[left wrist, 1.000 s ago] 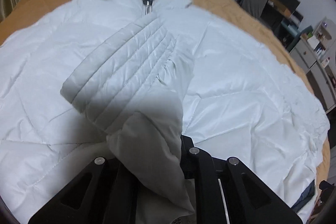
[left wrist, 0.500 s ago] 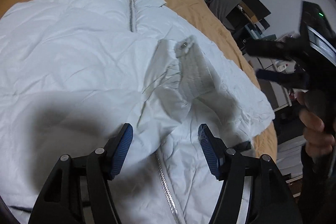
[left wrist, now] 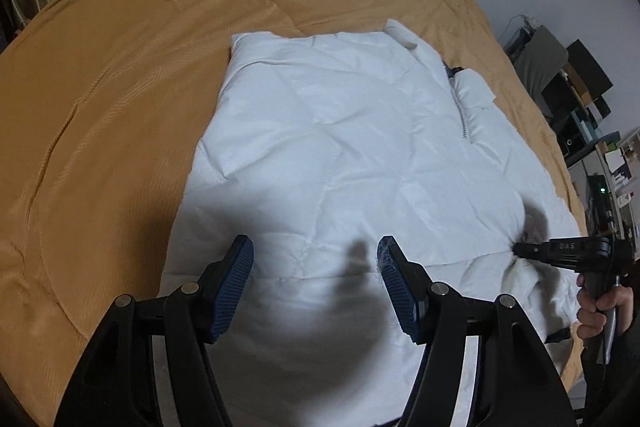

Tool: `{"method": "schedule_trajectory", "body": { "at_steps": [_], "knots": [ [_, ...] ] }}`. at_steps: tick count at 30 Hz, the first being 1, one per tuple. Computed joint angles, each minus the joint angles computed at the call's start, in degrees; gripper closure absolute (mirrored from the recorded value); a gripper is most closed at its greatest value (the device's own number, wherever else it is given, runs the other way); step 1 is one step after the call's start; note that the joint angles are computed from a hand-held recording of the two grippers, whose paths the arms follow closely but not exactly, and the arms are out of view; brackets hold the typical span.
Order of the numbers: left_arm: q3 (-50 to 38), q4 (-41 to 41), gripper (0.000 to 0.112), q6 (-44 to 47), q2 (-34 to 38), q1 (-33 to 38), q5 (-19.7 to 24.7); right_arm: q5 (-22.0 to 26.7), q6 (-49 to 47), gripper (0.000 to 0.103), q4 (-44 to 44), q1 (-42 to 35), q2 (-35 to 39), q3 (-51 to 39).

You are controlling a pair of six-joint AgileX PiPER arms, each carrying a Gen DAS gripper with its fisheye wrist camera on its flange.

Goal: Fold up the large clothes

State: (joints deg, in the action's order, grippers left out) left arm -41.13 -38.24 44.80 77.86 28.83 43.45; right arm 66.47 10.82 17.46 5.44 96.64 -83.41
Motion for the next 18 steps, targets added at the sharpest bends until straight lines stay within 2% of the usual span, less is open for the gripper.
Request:
{"method": "schedule_trajectory", "body": {
  "at_steps": [3,5,8,10,12,16,18],
  "knots": [
    [3.1,-1.1,0.047,3.8,3.9,-0.5,-6.5,-4.5,-4.2,0.103,2.9,-2.8,-2.0,5.4],
    [6.0,-0.2,0.047,3.6,2.6,-2.9,-11.7,-5.3,-4.9,0.103,3.9,-3.5,-3.4,6.7],
    [7.9,4.7,0.045,-1.7,1.8,-7.9,-17.8,-9.4,-2.6,0.101,-1.8,0.0,-9.8,9.2],
    [9.1,3.3,0.044,0.2,1.9,-8.4,-20.0,-12.4,-4.9,0.099,0.3,1.5,-14.4,11.9],
    [10.1,1.5,0.043,2.3,1.5,-8.6,-21.3,-12.8,-7.1,0.099,3.0,2.6,-15.9,13.4],
    [12.6,-1.9,0.037,7.1,0.4,-9.8,-25.0,-12.6,-4.0,0.101,-1.9,3.9,-11.8,15.8],
    [13.7,-1.7,0.034,7.0,-0.1,-10.4,-26.7,-16.1,-9.4,0.103,4.9,0.0,-12.4,20.2]
  ]
}}
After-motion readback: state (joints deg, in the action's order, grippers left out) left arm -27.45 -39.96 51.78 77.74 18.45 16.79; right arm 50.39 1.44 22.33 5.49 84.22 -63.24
